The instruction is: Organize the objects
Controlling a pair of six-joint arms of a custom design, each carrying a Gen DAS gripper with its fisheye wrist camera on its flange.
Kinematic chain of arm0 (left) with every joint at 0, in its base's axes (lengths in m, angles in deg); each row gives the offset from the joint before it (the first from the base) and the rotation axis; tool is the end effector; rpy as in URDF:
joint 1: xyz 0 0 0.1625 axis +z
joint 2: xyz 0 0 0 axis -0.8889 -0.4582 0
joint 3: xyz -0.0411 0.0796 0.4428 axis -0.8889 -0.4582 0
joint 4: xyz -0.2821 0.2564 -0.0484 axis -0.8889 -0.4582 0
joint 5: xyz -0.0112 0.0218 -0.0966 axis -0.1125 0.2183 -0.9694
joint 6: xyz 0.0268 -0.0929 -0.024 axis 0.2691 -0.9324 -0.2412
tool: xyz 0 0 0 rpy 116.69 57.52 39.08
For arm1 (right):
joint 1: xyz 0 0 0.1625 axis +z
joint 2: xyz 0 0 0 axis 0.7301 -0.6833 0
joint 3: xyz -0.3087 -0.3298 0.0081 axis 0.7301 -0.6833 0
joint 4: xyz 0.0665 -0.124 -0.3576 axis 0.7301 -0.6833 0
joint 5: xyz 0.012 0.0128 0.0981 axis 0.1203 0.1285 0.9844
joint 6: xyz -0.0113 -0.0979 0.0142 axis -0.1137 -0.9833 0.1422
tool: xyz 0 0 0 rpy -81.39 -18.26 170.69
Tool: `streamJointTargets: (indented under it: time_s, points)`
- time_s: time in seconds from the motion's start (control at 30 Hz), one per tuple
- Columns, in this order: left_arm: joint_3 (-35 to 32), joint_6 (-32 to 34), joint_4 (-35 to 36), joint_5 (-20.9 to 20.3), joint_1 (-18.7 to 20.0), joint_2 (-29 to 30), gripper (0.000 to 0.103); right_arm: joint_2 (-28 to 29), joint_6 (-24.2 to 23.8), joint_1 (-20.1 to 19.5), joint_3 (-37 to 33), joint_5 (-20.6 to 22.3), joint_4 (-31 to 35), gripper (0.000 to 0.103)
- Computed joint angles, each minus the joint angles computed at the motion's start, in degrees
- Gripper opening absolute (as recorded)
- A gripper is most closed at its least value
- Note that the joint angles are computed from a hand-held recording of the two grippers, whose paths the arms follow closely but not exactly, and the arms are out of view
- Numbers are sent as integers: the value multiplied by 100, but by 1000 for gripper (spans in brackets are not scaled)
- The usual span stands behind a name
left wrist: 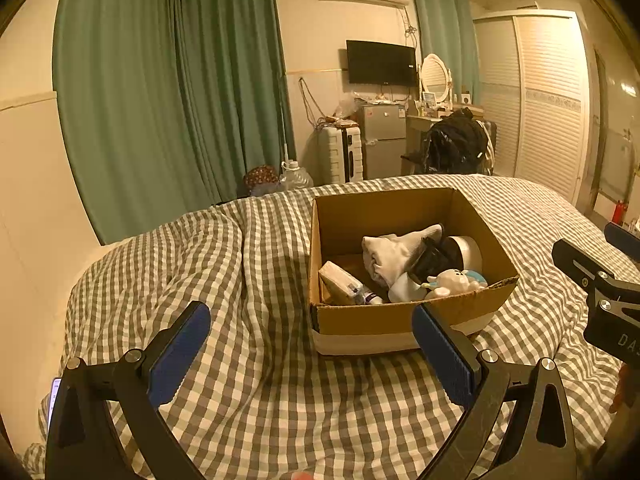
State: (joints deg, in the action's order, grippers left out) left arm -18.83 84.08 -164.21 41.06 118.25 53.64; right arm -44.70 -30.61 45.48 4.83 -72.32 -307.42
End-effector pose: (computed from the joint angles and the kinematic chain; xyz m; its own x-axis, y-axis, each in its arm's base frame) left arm -0.2693 -0.7660 0.1530 -0.6271 0.0629 -0.7764 0.6868 0.5148 -0.5131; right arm 0.1019 -0.6603 0.3364 -0.6055 0.3761 0.7014 -0.5682 0.4128 -0.7119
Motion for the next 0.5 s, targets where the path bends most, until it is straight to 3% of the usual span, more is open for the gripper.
streamJointTargets:
  time_s: [0.5]
  points:
    - [44, -60, 31, 2, 4, -21, 103, 36, -5, -9, -32, -43, 9, 102]
